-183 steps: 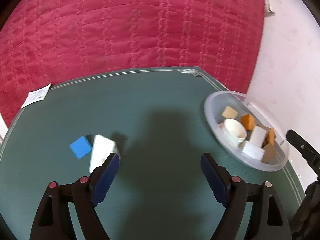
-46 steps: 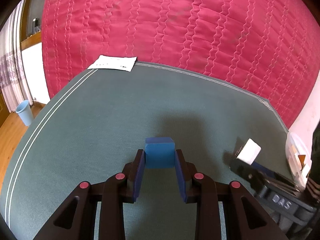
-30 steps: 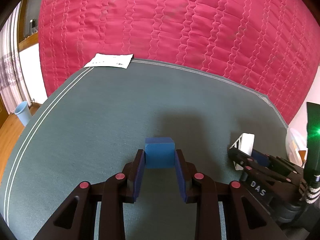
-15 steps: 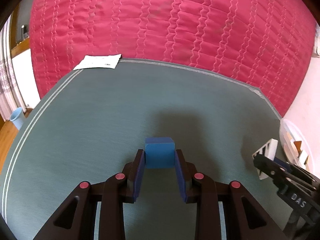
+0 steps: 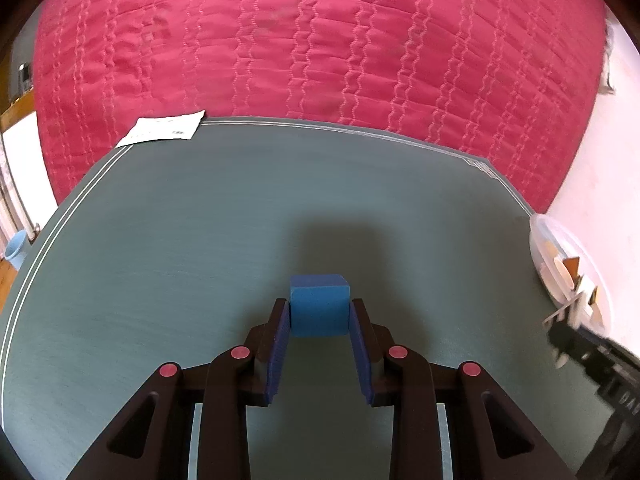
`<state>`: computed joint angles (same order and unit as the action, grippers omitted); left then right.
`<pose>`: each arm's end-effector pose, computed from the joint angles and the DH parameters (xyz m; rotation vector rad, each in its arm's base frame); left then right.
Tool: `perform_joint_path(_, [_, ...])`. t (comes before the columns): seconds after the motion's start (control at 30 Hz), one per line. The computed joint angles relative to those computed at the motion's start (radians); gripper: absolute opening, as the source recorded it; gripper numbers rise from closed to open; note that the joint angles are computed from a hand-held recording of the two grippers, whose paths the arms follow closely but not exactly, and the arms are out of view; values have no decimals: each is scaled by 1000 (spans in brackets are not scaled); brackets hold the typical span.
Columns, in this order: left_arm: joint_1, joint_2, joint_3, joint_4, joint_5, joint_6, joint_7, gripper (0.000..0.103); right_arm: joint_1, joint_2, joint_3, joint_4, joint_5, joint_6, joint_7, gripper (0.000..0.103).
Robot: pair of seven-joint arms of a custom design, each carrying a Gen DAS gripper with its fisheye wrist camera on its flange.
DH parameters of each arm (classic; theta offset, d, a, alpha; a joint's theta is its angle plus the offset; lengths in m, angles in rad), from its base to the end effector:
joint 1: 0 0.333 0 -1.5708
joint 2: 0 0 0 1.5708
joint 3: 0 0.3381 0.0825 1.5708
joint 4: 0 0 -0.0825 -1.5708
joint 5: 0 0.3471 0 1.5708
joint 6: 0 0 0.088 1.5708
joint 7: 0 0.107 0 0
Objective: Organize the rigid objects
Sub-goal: 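Carry the white block and the blue block over the clear bowl with both tools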
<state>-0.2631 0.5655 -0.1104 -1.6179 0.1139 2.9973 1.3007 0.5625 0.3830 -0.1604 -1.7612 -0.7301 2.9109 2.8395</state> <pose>0.6739 -0.2532 0.4346 -1.6716 1.9757 -0.9954 0.5918 0.3132 0.4680 -1.5077 1.8062 -0.5496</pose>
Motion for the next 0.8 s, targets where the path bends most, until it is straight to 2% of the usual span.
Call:
perform_joint_path(0.07, [-10, -1, 7, -1, 8, -2, -2, 32, 30, -37, -51, -42, -67, 6, 78, 33])
perform_joint_path(0.33, [-57, -5, 39, -5, 55, -15, -27, 32, 28, -181, -116, -169, -390, -52, 409, 33])
perform_joint_path(0.47, [-75, -8, 46, -7, 80, -21, -36, 31, -13, -237, -99, -215, -474, -108, 491, 33])
perform_joint_path(0.63, [-56, -10, 4, -10, 71, -39, -10, 32, -74, -278, -63, -247, -533, -187, 548, 33])
perform_joint_path(0.8, [-65, -14, -5, -10, 67, -47, -3, 32, -152, -285, -29, -263, -569, -206, 601, 34])
